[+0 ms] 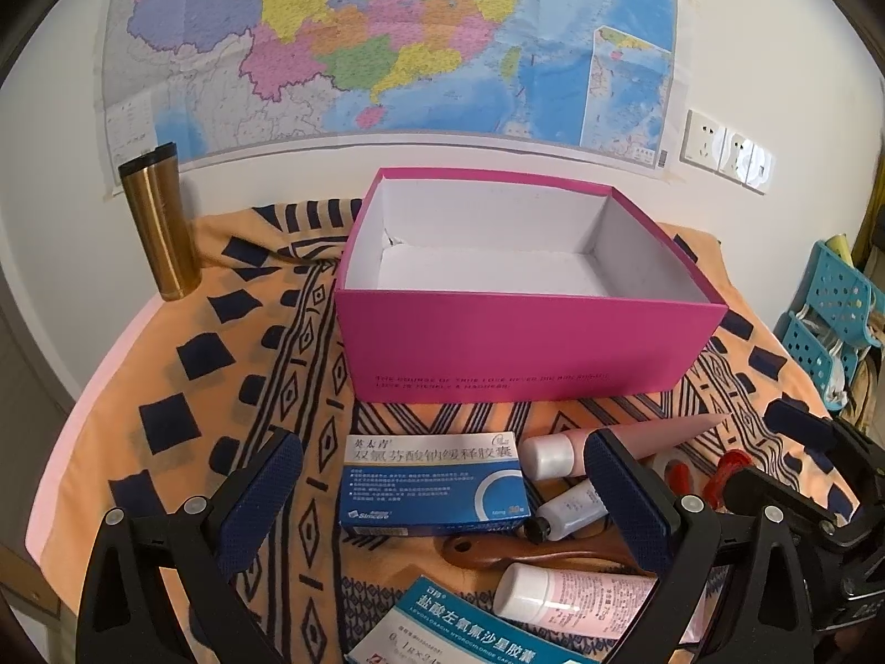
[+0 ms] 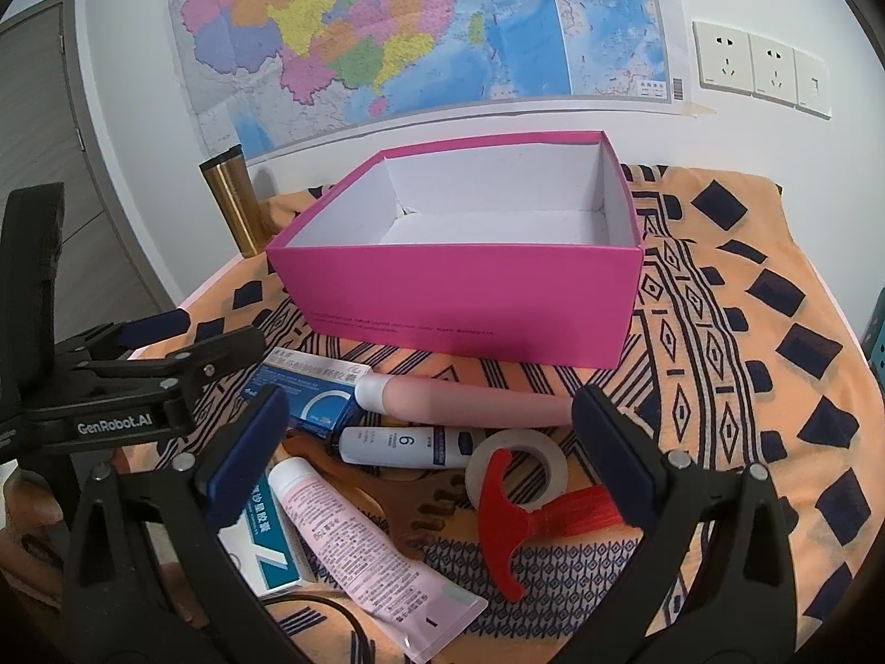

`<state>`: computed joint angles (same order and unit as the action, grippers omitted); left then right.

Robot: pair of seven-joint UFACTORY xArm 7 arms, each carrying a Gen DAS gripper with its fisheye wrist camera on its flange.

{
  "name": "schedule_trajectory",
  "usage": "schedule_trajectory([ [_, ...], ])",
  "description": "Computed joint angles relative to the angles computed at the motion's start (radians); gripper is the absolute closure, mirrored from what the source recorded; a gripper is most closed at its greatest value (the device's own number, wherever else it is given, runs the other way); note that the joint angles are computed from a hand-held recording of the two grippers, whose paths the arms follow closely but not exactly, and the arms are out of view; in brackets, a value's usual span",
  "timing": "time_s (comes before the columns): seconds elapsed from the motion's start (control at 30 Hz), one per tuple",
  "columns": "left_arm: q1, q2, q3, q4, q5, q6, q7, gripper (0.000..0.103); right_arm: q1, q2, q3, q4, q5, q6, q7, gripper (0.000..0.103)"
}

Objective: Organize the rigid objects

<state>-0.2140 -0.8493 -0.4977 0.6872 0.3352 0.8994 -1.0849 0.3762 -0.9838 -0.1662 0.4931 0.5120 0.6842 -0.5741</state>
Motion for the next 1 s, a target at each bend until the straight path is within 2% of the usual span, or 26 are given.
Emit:
schedule_trajectory([
  [0.27, -0.045, -0.054, 0.039, -0.053, -0.039, 0.019, 0.023, 0.0, -0.009, -0.054, -0.051, -0.004, 0.001, 0.122, -0.035, 0.001],
  [0.37, -0.071, -0.096, 0.054, -0.093, -0.062, 0.026, 0.048, 0.0, -0.016, -0.085, -0.079, -0.001, 0.004, 0.214, -0.067, 0.001],
  [0.47, -0.099, -0.141, 0.071, -0.136, -0.095, 0.042, 0.071, 0.0, -0.021, -0.107, -0.116, 0.007, 0.02, 0.347, -0.098, 0.003],
  [0.57, -0.123, -0.18, 0.073, -0.168, -0.123, 0.055, 0.092, 0.001, -0.051, -0.137, -0.109, -0.008, 0.022, 0.45, -0.126, 0.015],
  [0.63, -0.145, -0.196, 0.081, -0.189, -0.146, 0.049, 0.11, 0.004, -0.059, -0.131, -0.111, -0.017, 0.036, 0.52, -0.137, 0.034],
  [0.73, -0.177, -0.189, 0.085, -0.2, -0.178, 0.044, 0.146, 0.017, -0.07, -0.109, -0.108, -0.029, 0.058, 0.615, -0.157, 0.042],
  [0.8, -0.191, -0.177, 0.078, -0.202, -0.192, 0.04, 0.165, 0.03, -0.075, -0.105, -0.092, -0.043, 0.071, 0.665, -0.176, 0.047],
  [0.83, -0.201, -0.17, 0.079, -0.206, -0.202, 0.032, 0.172, 0.033, -0.077, -0.104, -0.081, -0.05, 0.078, 0.687, -0.186, 0.05],
  [1.0, -0.253, -0.17, 0.108, -0.236, -0.26, -0.002, 0.207, 0.053, -0.112, -0.077, -0.036, -0.074, 0.131, 0.71, -0.199, 0.058],
])
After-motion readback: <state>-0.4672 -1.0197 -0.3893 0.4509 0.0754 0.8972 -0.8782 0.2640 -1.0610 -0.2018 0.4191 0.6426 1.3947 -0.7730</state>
